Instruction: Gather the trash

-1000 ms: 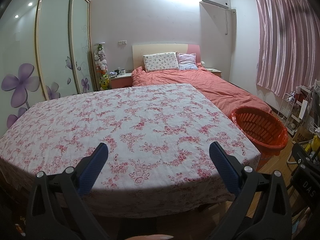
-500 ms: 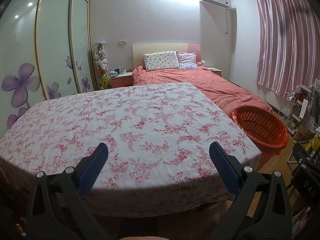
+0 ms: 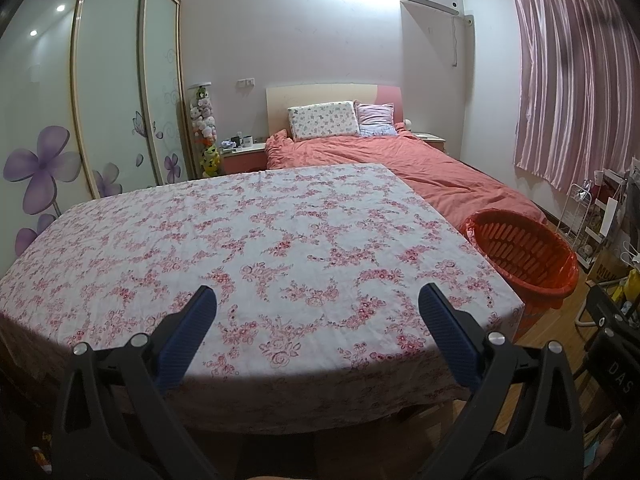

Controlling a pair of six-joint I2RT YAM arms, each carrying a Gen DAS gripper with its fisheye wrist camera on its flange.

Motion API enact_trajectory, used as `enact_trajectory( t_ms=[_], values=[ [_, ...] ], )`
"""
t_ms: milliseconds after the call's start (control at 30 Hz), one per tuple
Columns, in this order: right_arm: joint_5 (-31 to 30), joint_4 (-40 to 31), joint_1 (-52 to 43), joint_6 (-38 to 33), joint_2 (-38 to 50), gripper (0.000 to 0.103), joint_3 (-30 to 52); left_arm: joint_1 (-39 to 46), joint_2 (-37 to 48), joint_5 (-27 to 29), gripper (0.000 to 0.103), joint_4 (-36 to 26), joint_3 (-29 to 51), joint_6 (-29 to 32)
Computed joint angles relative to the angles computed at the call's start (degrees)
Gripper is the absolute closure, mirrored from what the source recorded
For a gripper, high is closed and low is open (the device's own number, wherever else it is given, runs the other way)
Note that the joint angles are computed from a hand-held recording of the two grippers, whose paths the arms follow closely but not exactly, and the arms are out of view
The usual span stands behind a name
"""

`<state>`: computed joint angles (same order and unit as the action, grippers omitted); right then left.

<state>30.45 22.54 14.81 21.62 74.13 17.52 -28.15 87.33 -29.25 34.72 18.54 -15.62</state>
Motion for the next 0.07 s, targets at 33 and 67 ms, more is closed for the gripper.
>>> enact_trajectory(
  t_ms=[33, 67],
  values=[
    [0.07, -0.38, 0.08, 0.05, -0.38, 0.002, -0.01, -0.03, -0.02, -0.01, 0.004, 0.04, -0.08, -0.04],
    [0.01, -0.11, 0.01, 0.01, -0.12, 0.002, 0.00, -0.10, -0.06, -0.07, 0.004, 0.06, -0.16, -0.08]
  ],
)
